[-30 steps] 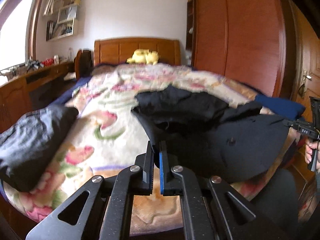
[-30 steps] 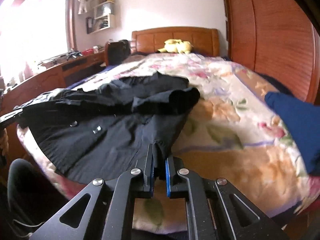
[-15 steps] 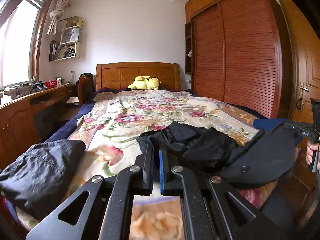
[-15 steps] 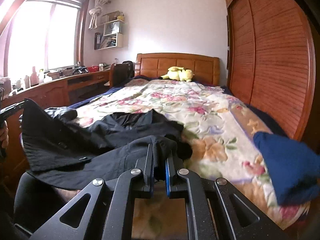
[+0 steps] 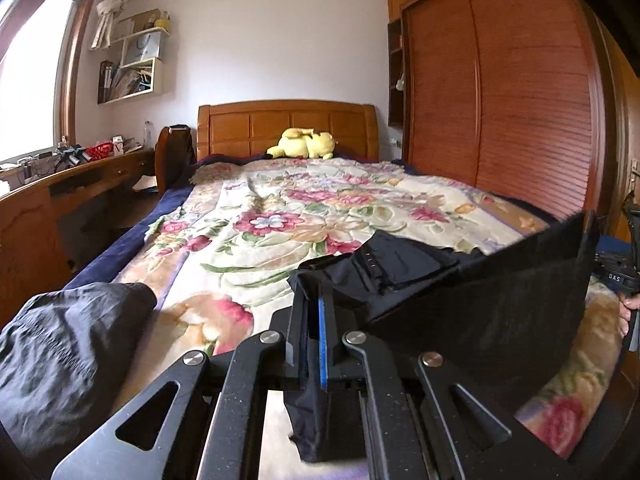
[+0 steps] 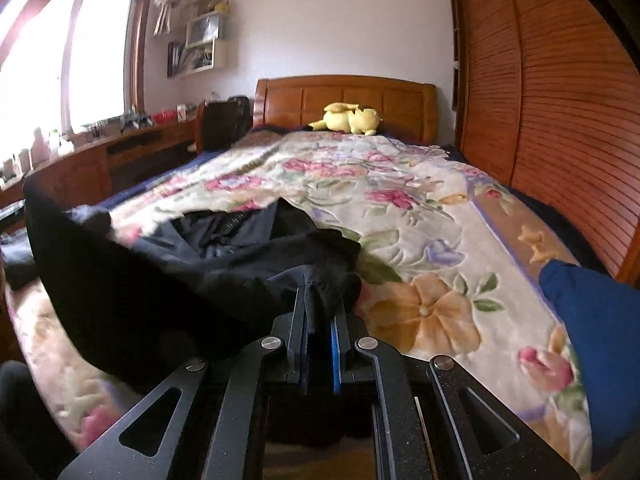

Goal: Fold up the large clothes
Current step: 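Lift the hem with both tools and fold it toward the collar, then lay the folded hem down and open both tools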

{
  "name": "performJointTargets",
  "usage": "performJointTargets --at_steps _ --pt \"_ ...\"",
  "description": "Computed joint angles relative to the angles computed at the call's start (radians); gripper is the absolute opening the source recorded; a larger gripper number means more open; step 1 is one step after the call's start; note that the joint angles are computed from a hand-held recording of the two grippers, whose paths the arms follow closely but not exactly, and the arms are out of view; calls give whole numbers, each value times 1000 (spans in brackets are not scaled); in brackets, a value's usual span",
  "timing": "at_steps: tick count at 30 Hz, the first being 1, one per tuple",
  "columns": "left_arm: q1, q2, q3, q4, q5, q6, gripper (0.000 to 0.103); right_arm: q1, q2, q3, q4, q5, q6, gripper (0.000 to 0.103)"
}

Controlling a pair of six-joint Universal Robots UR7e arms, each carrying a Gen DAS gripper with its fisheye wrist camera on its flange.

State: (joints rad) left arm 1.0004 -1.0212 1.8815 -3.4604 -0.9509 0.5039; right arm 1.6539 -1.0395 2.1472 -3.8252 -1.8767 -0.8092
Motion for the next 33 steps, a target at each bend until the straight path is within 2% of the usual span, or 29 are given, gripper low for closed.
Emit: performJointTargets --at_steps 5,9,16,24,33 --pt "57 100 -197 112 -30 4 5 27 72 -194 115 -43 -30 8" --pt "81 206 -386 168 -7 53 5 52 148 -375 177 -75 -79 8" --pt "108 431 -778 296 47 147 5 61 364 -797 332 -160 -137 8" --pt "135 614 -1101 455 78 167 5 63 582 -1175 479 -247 -188 8" --pt "147 742 -1353 591 106 157 5 69 691 -1359 531 -306 -228 8"
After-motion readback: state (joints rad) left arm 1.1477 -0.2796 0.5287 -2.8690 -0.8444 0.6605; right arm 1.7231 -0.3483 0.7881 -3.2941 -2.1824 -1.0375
